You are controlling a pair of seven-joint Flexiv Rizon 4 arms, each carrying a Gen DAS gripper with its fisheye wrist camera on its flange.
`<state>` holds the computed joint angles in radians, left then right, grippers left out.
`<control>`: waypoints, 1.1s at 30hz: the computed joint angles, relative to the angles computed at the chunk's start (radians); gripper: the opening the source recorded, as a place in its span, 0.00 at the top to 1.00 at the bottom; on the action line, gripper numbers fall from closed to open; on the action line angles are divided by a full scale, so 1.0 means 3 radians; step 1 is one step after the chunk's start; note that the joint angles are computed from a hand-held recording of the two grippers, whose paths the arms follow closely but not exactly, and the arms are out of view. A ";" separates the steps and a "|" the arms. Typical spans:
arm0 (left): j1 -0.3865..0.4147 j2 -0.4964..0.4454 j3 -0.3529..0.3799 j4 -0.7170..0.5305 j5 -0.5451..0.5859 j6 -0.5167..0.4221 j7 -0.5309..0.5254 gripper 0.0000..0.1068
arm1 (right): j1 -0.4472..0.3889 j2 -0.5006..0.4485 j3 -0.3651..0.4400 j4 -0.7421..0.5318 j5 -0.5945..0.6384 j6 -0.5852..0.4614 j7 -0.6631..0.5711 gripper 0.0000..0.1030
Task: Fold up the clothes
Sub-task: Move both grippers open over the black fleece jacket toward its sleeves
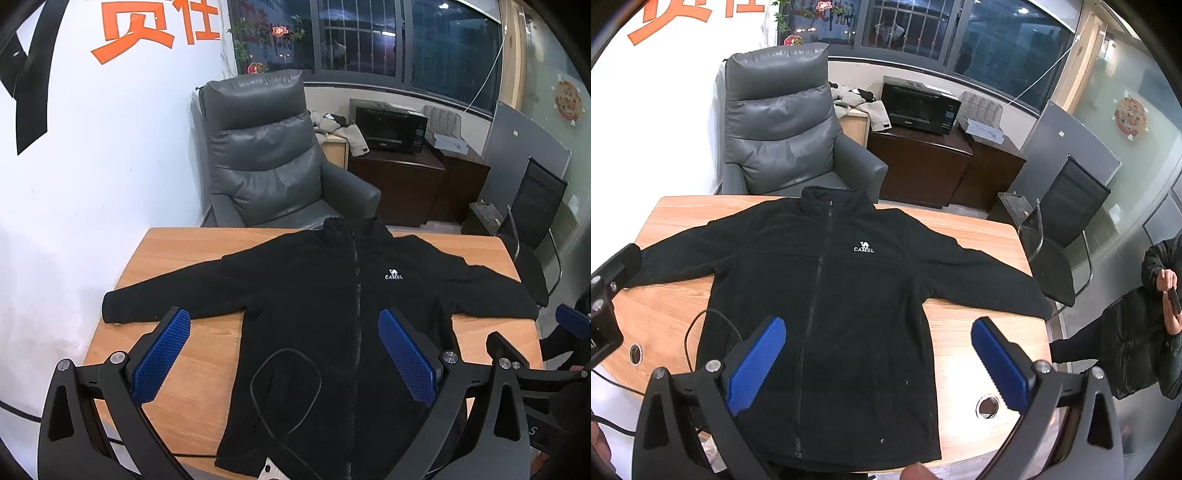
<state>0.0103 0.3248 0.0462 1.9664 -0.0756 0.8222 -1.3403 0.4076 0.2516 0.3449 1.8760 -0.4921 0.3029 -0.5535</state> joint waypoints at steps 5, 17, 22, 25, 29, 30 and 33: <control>0.0020 -0.0046 0.0014 -0.0064 -0.0017 -0.0104 0.0052 0.04 | -0.0029 0.0089 0.0000 0.0082 -0.0014 0.0049 -0.0031 0.00; 0.0011 -0.0162 0.0092 -0.0073 -0.0170 -0.0051 0.0273 0.04 | 0.0111 -0.0186 0.0046 -0.0201 -0.0205 -0.0324 0.0075 0.00; 0.0016 -0.0215 0.0106 -0.0066 -0.0256 -0.0006 0.0388 0.04 | 0.0162 -0.0243 0.0036 -0.0241 -0.0256 -0.0363 0.0146 0.00; -0.0008 -0.0252 0.0138 -0.0058 -0.0367 -0.0009 0.0544 0.04 | 0.0187 -0.0278 0.0026 -0.0260 -0.0250 -0.0389 0.0169 0.00; 0.0011 -0.0333 0.0144 -0.0135 -0.0453 -0.0175 0.0702 0.04 | 0.0223 -0.0352 0.0002 -0.0316 -0.0221 -0.0449 0.0157 0.00; 0.0008 -0.0348 0.0162 -0.0156 -0.0510 -0.0238 0.0785 0.04 | 0.0234 -0.0373 -0.0006 -0.0339 -0.0198 -0.0481 0.0125 0.00; 0.0027 -0.0358 0.0194 -0.0145 -0.0614 -0.0207 0.0928 0.04 | 0.0275 -0.0432 -0.0003 -0.0386 -0.0329 -0.0562 0.0031 0.00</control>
<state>0.0182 0.2175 0.1043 1.9229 -0.2597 0.7601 -1.0620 0.4901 0.1218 0.3439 1.7601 -0.5908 0.1343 -0.5443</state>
